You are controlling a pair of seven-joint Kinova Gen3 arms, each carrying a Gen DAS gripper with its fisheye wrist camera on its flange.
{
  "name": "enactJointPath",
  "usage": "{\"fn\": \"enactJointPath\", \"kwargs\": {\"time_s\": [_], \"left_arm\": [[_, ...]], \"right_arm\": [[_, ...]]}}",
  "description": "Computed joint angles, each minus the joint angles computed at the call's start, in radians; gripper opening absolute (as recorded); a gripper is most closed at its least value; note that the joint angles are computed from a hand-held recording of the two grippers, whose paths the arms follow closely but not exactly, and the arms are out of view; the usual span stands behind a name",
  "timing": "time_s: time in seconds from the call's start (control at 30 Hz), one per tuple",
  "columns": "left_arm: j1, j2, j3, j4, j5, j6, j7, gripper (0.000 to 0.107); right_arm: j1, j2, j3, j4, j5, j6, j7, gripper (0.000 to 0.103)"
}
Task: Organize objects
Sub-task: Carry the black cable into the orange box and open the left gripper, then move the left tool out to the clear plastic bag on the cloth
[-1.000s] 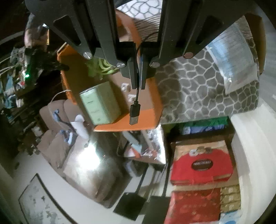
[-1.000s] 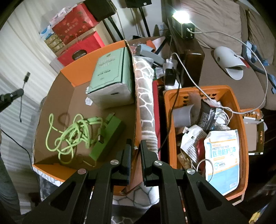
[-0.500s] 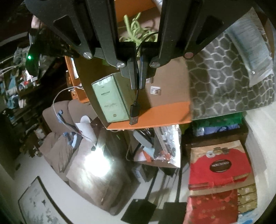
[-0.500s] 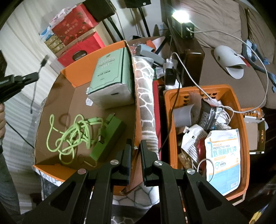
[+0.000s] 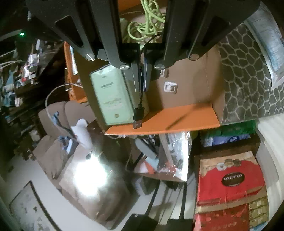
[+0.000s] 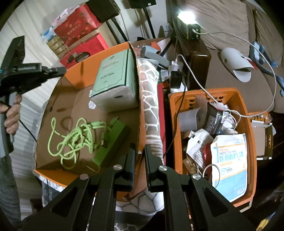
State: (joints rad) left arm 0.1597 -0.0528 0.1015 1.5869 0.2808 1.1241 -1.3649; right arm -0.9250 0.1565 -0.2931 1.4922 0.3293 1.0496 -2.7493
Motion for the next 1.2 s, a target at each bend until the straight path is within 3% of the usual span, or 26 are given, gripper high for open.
{"fn": "enactJointPath", "kwargs": {"time_s": [0.57,0.97,1.2], "left_arm": [[0.043,0.085,0.029,0.015,-0.104,-0.018,0.103,0.002],[0.044,0.129,0.025,-0.018,-0.077,0.033,0.045,0.003],[0.045,0.093,0.020,-0.022,-0.108,0.042,0.048,0.018]], "right_arm": [[-0.003,0.001,0.001,-0.003,0.003,0.004,-0.001,0.009],[-0.003,0.002,0.000,-0.003,0.004,0.005,-0.001,0.009],[-0.002,0.002,0.001,-0.003,0.003,0.003,-0.001,0.009]]}}
